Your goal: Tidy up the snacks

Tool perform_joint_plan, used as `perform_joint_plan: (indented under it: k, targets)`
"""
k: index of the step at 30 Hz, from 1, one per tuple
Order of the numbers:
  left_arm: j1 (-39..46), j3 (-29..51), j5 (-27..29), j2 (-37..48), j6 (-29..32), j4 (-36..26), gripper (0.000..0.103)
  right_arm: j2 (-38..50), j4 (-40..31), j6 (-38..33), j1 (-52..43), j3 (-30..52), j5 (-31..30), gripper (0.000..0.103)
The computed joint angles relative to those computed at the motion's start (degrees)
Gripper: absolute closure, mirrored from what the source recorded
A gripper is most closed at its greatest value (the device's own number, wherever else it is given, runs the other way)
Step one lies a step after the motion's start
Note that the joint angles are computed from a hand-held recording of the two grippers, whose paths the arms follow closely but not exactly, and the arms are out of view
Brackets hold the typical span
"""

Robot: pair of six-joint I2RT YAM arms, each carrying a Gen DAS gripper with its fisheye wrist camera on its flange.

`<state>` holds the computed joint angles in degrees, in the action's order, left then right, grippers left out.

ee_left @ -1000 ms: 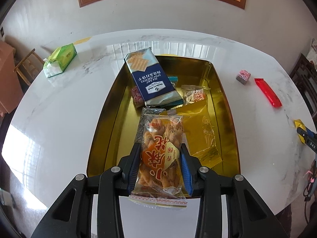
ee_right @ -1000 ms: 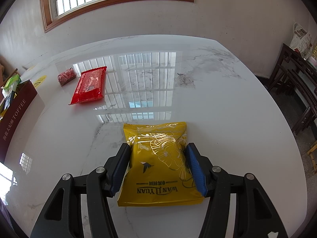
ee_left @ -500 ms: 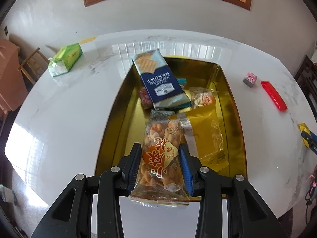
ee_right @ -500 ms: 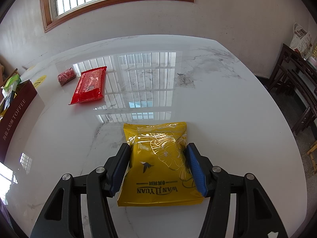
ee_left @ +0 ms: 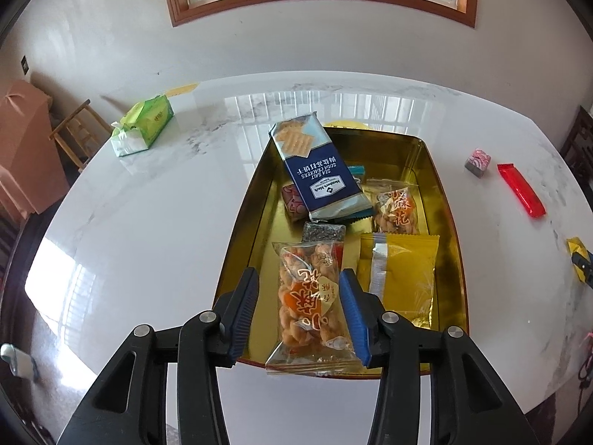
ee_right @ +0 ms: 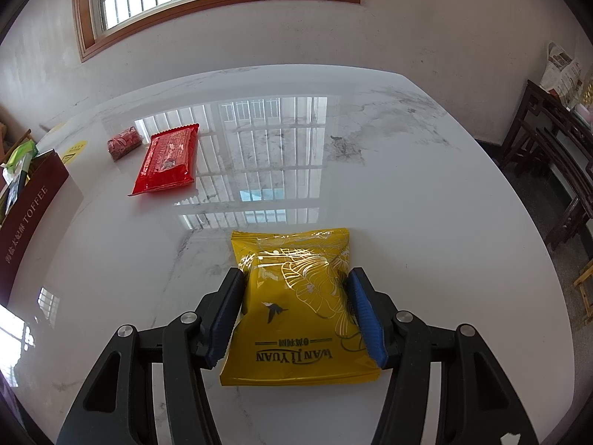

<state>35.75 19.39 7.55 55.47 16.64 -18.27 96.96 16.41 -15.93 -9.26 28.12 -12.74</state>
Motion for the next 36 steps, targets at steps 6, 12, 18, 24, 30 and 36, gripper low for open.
perform_joint_plan:
  k: [6, 12, 18, 24, 30, 36]
  targets:
    - [0.07, -0.31, -0.58, -1.09, 0.29, -0.40, 0.053, -1.18, -2.76, 1.11, -0.34, 0.24, -1.15, 0.050]
    - [-0.03, -0.66, -0.90, -1.76, 0.19, -0.51, 0.052, -3.31, -5.67, 3.01, -0.96, -0.35, -4.61, 0.050]
    - [0.15, -0.68, -0.81, -2.03, 0.21, -0.61, 0.052, -9.05, -9.88, 5.15, 1.26, -1.13, -7.22, 0.050]
    - [1.96, -0.34, 0.82, -2.11, 0.73, -1.65, 0.052, -16.34, -15.46, 9.22, 8.32, -0.56, -9.75, 0.050]
    - [4.12, -0.02, 1.31, -2.30, 1.21, -2.83, 0.044, -21.42, -19.67, 15.21, 19.86, 2.39, -10.32, 0.050]
    - [9.06, 0.38, 4.76, -2.67, 2.71, -3.86, 0.044, -19.59, -20.31, 21.25, 33.06, 8.16, -9.18, 0.050]
